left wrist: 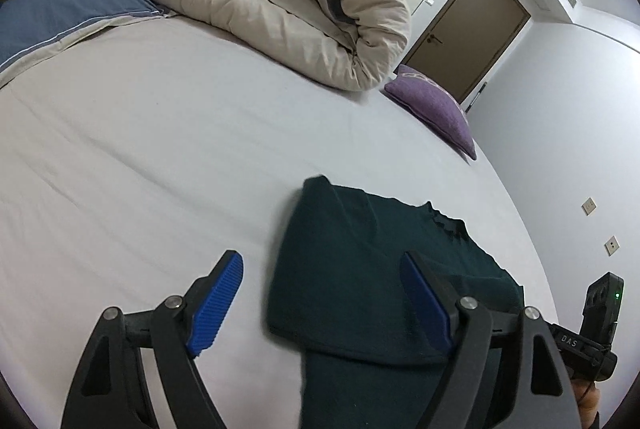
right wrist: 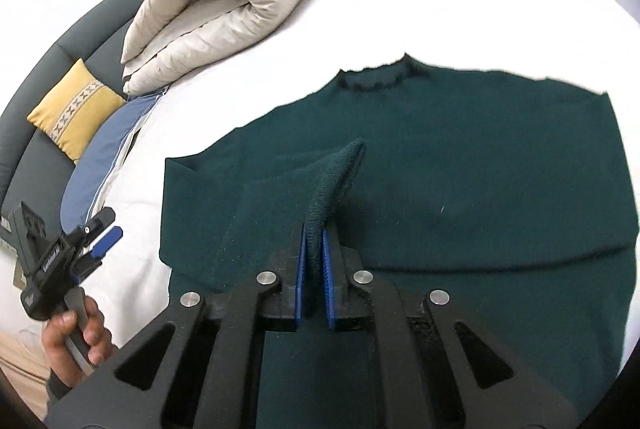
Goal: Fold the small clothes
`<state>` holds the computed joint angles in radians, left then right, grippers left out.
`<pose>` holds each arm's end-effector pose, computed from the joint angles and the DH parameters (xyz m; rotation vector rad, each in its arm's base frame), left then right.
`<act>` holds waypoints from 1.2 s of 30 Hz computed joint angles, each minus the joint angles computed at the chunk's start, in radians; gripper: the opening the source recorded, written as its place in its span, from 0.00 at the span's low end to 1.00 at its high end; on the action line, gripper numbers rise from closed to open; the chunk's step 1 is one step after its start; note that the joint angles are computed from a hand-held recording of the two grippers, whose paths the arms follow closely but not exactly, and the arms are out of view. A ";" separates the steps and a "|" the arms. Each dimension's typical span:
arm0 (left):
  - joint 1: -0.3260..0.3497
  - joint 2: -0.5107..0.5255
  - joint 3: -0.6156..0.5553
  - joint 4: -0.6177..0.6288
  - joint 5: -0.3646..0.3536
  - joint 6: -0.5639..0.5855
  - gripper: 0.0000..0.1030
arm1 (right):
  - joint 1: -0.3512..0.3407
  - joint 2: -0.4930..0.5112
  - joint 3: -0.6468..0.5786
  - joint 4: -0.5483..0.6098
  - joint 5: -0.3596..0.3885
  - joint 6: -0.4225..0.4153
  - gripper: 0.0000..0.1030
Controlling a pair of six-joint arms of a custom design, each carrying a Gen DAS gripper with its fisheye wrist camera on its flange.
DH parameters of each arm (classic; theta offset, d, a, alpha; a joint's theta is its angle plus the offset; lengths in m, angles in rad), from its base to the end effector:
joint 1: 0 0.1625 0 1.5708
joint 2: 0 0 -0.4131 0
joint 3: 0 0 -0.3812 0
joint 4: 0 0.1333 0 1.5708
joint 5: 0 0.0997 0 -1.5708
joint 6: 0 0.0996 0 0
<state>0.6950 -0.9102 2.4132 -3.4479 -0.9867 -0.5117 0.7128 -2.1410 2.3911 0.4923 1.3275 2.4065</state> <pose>-0.1886 -0.4023 0.0675 0.3472 2.7584 -0.9375 -0.0107 -0.2172 0.2771 -0.0196 -2.5329 0.9985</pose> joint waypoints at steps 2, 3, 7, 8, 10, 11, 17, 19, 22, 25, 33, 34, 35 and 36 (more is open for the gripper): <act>0.014 -0.002 -0.010 0.014 -0.002 0.006 0.80 | -0.024 -0.010 -0.015 0.017 -0.017 -0.012 0.06; 0.026 -0.002 -0.022 0.031 -0.013 0.012 0.80 | -0.059 -0.022 -0.018 0.033 -0.043 -0.032 0.06; 0.060 0.021 -0.087 0.117 -0.033 0.035 0.80 | -0.235 -0.073 -0.043 0.121 -0.177 -0.130 0.06; 0.070 0.035 -0.111 0.142 -0.041 0.048 0.80 | -0.267 -0.081 -0.048 0.134 -0.200 -0.149 0.06; 0.080 0.056 -0.149 0.182 -0.037 0.060 0.80 | -0.323 -0.091 -0.064 0.153 -0.238 -0.179 0.06; 0.090 0.071 -0.173 0.202 -0.044 0.067 0.80 | -0.338 -0.080 -0.075 0.153 -0.249 -0.183 0.06; 0.134 0.154 -0.304 0.321 -0.064 0.086 0.80 | -0.396 -0.017 -0.121 0.139 -0.273 -0.189 0.06; 0.143 0.182 -0.339 0.349 -0.056 0.089 0.72 | -0.412 0.015 -0.131 0.131 -0.286 -0.189 0.06; 0.158 0.226 -0.392 0.397 -0.032 0.092 0.57 | -0.404 0.060 -0.145 0.106 -0.274 -0.181 0.06; 0.163 0.250 -0.414 0.388 0.001 0.106 0.46 | -0.409 0.087 -0.143 0.082 -0.278 -0.179 0.06; 0.165 0.308 -0.457 0.351 0.068 0.197 0.10 | -0.350 0.171 -0.157 -0.018 -0.214 -0.095 0.06; 0.164 0.311 -0.455 0.340 0.072 0.203 0.10 | -0.344 0.186 -0.160 -0.032 -0.206 -0.078 0.06; 0.164 0.312 -0.452 0.327 0.073 0.210 0.10 | -0.351 0.198 -0.161 -0.039 -0.214 -0.065 0.06; 0.164 0.312 -0.450 0.322 0.072 0.217 0.10 | -0.360 0.201 -0.158 -0.042 -0.225 -0.062 0.06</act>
